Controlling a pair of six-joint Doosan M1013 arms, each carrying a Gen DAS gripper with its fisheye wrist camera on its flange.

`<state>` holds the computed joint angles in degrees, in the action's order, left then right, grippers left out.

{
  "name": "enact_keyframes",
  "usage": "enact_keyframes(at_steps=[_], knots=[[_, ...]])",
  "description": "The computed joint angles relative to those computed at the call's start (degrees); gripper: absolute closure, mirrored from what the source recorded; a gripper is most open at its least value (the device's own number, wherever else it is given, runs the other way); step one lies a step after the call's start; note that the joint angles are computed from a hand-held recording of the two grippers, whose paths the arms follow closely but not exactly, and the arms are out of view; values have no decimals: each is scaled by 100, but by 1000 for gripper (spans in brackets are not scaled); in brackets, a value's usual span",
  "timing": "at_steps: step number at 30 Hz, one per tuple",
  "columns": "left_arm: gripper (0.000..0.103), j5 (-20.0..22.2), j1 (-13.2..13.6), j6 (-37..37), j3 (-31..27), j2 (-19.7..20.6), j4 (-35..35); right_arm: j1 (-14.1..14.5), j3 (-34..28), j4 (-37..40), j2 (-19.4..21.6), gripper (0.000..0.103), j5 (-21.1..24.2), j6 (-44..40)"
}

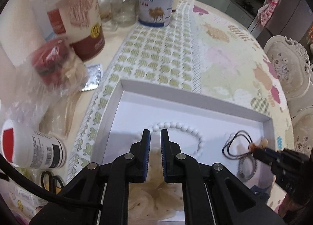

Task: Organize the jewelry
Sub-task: 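Carry the pendant into the white tray with right tool while left tool carries the pearl necklace there, then open right tool over the tray while left tool releases the pearl necklace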

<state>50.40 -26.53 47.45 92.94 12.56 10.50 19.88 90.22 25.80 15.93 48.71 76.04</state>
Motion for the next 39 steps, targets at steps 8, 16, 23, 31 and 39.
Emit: enact_keyframes(at_steps=[8, 16, 23, 31, 39], knots=[[72, -178, 29, 8, 130, -1, -201, 8, -274, -292, 359, 87, 318, 129], [65, -324, -41, -211, 237, -192, -206, -106, -50, -268, 166, 63, 83, 267], [65, -154, -310, -309, 359, -507, -18, -20, 521, -589, -566, 51, -619, 648], [65, 140, -642, -221, 570, -693, -259, 206, 1322, -1292, -1358, 44, -1259, 1663], [63, 187, -901, -14, 444, -707, -425, 174, 1933, -1962, -1862, 43, -1371, 2740]])
